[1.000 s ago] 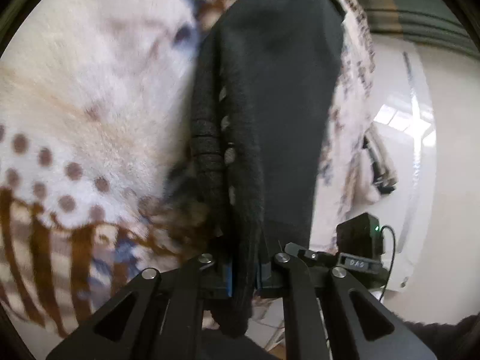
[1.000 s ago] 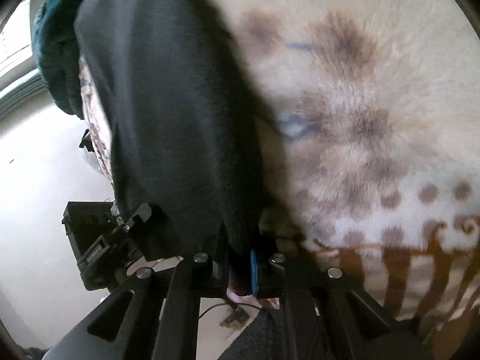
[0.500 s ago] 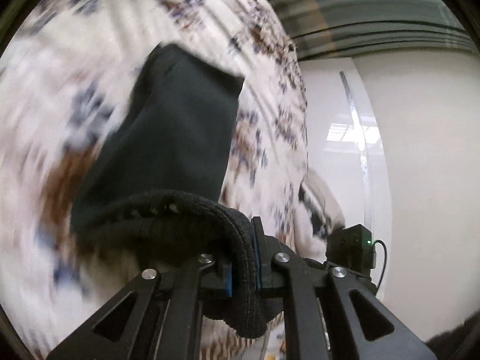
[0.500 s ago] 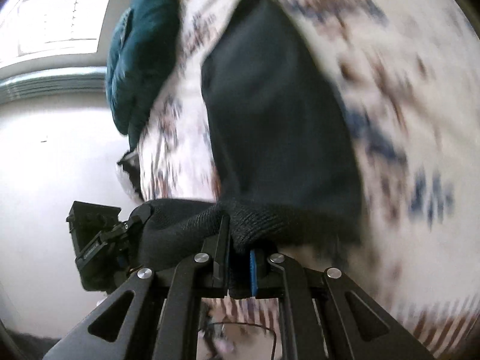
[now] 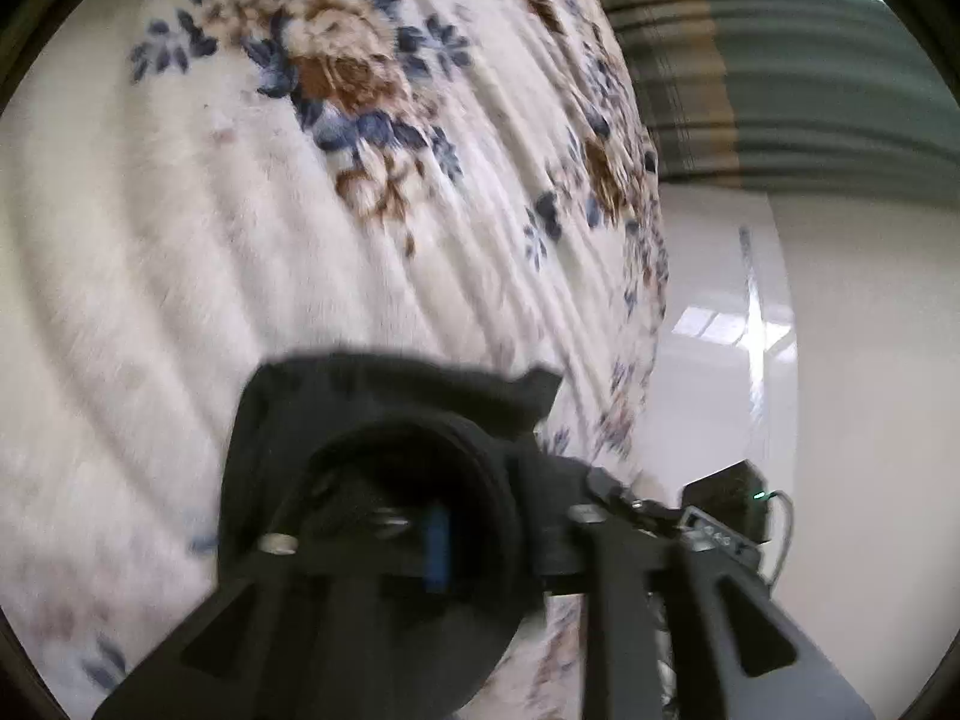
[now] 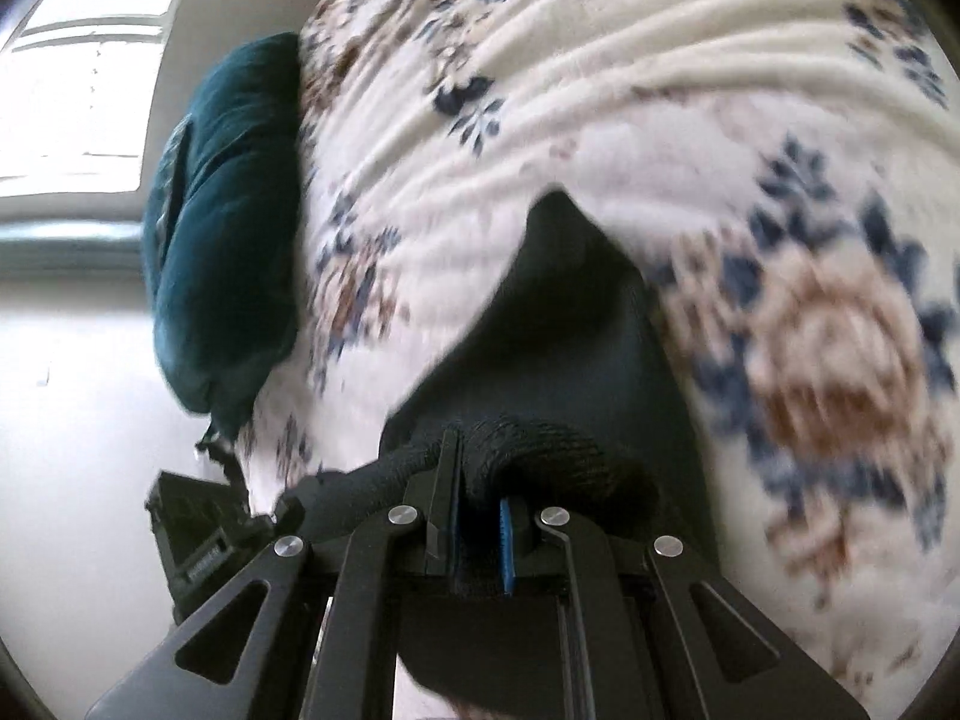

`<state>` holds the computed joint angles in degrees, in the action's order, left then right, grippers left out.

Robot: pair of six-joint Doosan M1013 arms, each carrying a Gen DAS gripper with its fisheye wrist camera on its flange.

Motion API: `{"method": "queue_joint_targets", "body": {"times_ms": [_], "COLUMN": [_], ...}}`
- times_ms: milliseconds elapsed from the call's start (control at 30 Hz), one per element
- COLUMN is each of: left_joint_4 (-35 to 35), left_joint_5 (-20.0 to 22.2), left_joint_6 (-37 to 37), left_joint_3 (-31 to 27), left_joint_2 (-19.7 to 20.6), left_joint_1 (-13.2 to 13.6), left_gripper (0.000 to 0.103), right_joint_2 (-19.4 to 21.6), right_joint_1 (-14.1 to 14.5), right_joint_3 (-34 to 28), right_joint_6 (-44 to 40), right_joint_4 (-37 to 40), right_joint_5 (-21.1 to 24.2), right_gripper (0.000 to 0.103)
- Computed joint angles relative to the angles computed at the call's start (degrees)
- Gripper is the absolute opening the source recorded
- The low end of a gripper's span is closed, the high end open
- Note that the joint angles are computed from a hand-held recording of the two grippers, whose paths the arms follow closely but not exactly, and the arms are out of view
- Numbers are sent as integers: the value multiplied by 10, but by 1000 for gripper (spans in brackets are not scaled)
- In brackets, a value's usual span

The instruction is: Fold small clothes

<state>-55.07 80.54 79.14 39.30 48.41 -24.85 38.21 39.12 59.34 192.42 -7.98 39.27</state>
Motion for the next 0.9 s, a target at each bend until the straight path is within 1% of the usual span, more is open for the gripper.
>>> {"method": "queue_joint_targets", "body": {"times_ms": [33,67,100,133,167,200,233,267,300,333,367,433,467,500,533,567,600,633,667,700,767,833,867,900], "left_joint_4": [-17,-29,-39,-47,-45,-39,-17,13,46,69,96,112,115,110,108,118,128,137,139,143,159,174,175,178], "left_joint_5": [-17,-33,-47,-57,-58,-57,-52,-41,-20,0,25,58,70,76,75,67,66,66,57,51,45,56,63,71], "left_joint_6": [-5,-6,-6,-7,-9,-3,6,15,27,32,38,49,52,53,54,57,57,56,59,63,66,56,54,48], "left_joint_3": [-3,-1,2,1,-8,-12,-18,-28,-41,-56,-71,-93,-97,-98,-95,-89,-92,-95,-87,-81,-68,-75,-80,-88], "left_joint_2": [6,6,5,6,9,10,8,9,12,18,25,41,45,49,50,48,49,50,45,41,34,41,45,51], "left_joint_1": [4,7,10,14,15,16,16,14,10,6,2,-5,-8,-10,-12,-14,-16,-16,-15,-15,-13,-14,-13,-14], "left_gripper": [55,64,64,66,66,68,69,69,69,69,69,69,69,66,66,43,8,10,10,10,10,10,10,10], "right_joint_2": [5,10,13,14,11,8,4,1,-2,-1,2,9,11,13,16,18,17,16,16,21,25,28,31,38], "right_joint_1": [-6,-14,-19,-24,-22,-19,-14,-10,-5,-2,0,0,-1,-4,-8,-10,-11,-12,-13,-15,-14,-12,-11,-12], "right_joint_3": [-4,-6,-8,-4,2,2,2,3,-1,-9,-19,-27,-24,-21,-17,-14,-9,0,1,-9,-20,-30,-35,-46], "right_joint_6": [-5,-7,-14,-22,-14,4,16,21,15,0,-24,-55,-68,-79,-86,-91,-90,-89,-94,-101,-97,-96,-94,-98], "right_joint_4": [10,23,35,46,34,0,-30,-44,-53,-48,-37,-13,4,19,34,43,44,40,42,43,27,15,9,10], "right_joint_5": [0,-6,-7,-21,-30,-24,-10,-2,23,52,93,135,137,134,131,123,111,86,77,89,99,119,131,160], "right_gripper": [15,16,26,40,45,54,62,65,68,68,68,68,68,68,68,68,60,38,23,8,7,6,6,6]}}
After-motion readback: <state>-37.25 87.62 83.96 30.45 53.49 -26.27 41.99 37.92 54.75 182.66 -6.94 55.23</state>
